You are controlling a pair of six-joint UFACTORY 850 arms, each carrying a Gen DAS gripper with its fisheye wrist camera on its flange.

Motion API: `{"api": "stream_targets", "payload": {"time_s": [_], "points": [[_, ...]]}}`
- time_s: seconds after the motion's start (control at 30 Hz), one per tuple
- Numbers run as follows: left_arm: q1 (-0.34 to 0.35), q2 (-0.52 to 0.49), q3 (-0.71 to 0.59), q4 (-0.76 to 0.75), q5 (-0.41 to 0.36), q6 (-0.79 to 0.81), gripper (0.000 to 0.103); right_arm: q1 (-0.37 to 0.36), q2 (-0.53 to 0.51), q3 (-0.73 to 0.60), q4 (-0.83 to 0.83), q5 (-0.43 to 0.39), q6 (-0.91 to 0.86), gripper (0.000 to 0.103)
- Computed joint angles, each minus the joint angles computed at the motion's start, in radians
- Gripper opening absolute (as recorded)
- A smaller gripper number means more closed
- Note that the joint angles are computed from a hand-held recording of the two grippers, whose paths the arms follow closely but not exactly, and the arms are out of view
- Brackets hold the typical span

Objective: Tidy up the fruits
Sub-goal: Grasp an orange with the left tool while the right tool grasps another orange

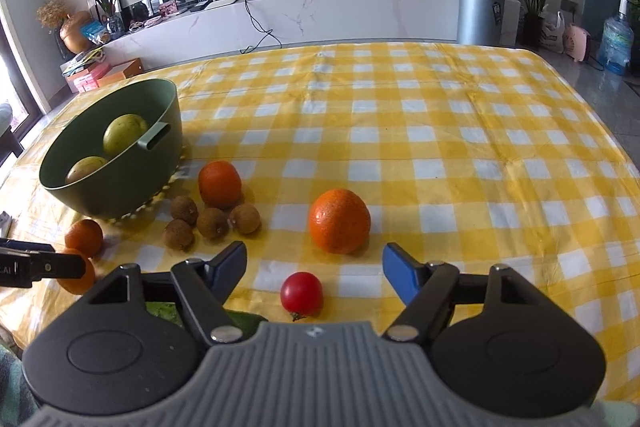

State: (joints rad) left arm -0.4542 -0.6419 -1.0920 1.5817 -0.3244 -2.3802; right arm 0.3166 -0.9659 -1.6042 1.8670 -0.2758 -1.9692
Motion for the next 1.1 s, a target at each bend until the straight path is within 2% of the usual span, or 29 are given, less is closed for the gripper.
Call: {"api": "stream_targets", "payload": {"time_s": [0.07,0.13,0.23,0.3,0.37,0.5,0.6,0.73,0.9,1.0,1.1], "points": [[-0.002,-0.008,-0.015,-0.151,-0.02,0.14,0.077,0.002,-0.006,-0.007,0.001,0.004,-0.001,0.072],[0.001,-0.016,-0.022,-0.236,-0.022,0.208,0.077,0.004,-0.013,-0.017,-0.002,0.008,0.01,0.072],[0.007,-0.031,-0.031,-0.307,-0.035,0.264,0.077,0.004,-0.033,-0.049,-0.055,0.012,0.092,0.07],[0.01,-0.036,-0.033,-0.333,-0.042,0.285,0.075,0.003,-0.05,-0.077,-0.135,0.013,0.188,0.062],[0.011,-0.042,-0.042,-0.392,-0.052,0.346,0.072,0.005,-0.064,-0.099,-0.192,0.026,0.258,0.062],[0.01,-0.059,-0.061,-0.506,-0.089,0.46,0.064,0.017,-0.082,-0.129,-0.202,0.078,0.279,0.062],[0.011,-0.069,-0.069,-0.533,-0.108,0.485,0.054,0.022,-0.109,-0.175,-0.388,0.103,0.469,0.057],[0.016,-0.066,-0.059,-0.522,-0.097,0.469,0.053,0.026,-0.142,-0.23,-0.665,0.103,0.747,0.055],[0.018,-0.063,-0.053,-0.499,-0.086,0.451,0.053,0.023,-0.187,-0.306,-0.966,0.054,1.072,0.049],[0.018,-0.062,-0.049,-0.492,-0.082,0.446,0.053,0.019,-0.201,-0.33,-0.985,0.017,1.102,0.045],[0.022,-0.051,-0.028,-0.413,-0.05,0.349,0.052,0.021,-0.194,-0.317,-0.954,0.022,1.056,0.042]]}}
